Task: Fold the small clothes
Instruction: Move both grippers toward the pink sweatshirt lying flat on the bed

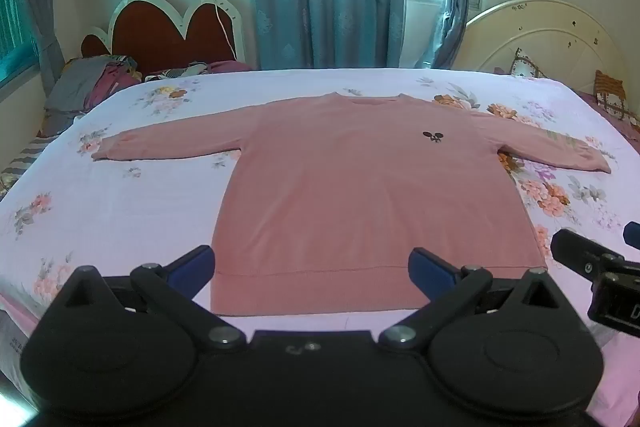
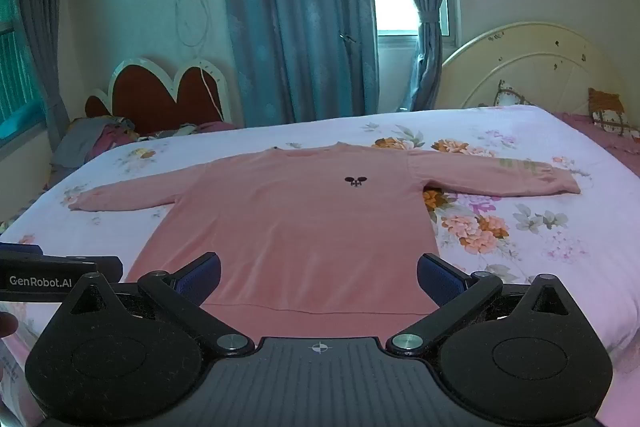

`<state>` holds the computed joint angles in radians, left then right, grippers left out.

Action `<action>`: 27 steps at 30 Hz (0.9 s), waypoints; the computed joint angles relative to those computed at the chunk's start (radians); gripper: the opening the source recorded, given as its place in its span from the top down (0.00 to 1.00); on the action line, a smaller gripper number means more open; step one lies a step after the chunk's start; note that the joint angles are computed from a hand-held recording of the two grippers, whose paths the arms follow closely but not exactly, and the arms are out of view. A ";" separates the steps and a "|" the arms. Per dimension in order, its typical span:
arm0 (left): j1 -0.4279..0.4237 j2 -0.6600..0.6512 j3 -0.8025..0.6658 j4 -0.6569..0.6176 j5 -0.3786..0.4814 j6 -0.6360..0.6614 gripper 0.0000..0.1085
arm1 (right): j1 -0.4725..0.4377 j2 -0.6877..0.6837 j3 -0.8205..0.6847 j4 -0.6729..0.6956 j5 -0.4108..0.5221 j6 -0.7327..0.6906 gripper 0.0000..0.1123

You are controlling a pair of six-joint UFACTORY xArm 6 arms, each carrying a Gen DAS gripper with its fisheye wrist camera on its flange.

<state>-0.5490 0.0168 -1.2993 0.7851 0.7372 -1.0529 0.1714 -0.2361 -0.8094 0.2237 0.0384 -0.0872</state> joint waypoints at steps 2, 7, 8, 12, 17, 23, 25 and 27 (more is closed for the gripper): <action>0.002 -0.003 0.003 -0.003 -0.003 0.001 0.05 | -0.001 0.000 -0.001 -0.004 0.001 0.004 0.08; 0.001 0.000 -0.004 -0.008 0.004 0.005 0.05 | -0.001 0.005 -0.005 0.004 0.003 -0.009 0.08; 0.000 0.001 -0.005 -0.010 0.006 0.006 0.05 | -0.001 0.007 -0.007 0.004 0.003 -0.009 0.08; 0.017 0.016 -0.009 -0.006 -0.014 0.008 0.05 | 0.000 0.013 -0.013 -0.011 0.003 0.006 0.08; 0.014 0.004 -0.002 -0.010 -0.010 0.010 0.05 | 0.000 0.022 -0.020 -0.023 0.004 0.017 0.08; 0.011 0.015 -0.004 0.007 -0.010 -0.006 0.05 | -0.001 0.030 -0.025 -0.040 0.000 0.039 0.08; 0.011 0.021 -0.009 0.000 -0.007 -0.002 0.05 | -0.002 0.030 -0.023 -0.067 -0.003 0.064 0.08; 0.011 0.027 -0.017 -0.012 -0.004 0.008 0.05 | -0.005 0.038 -0.030 -0.079 -0.002 0.077 0.08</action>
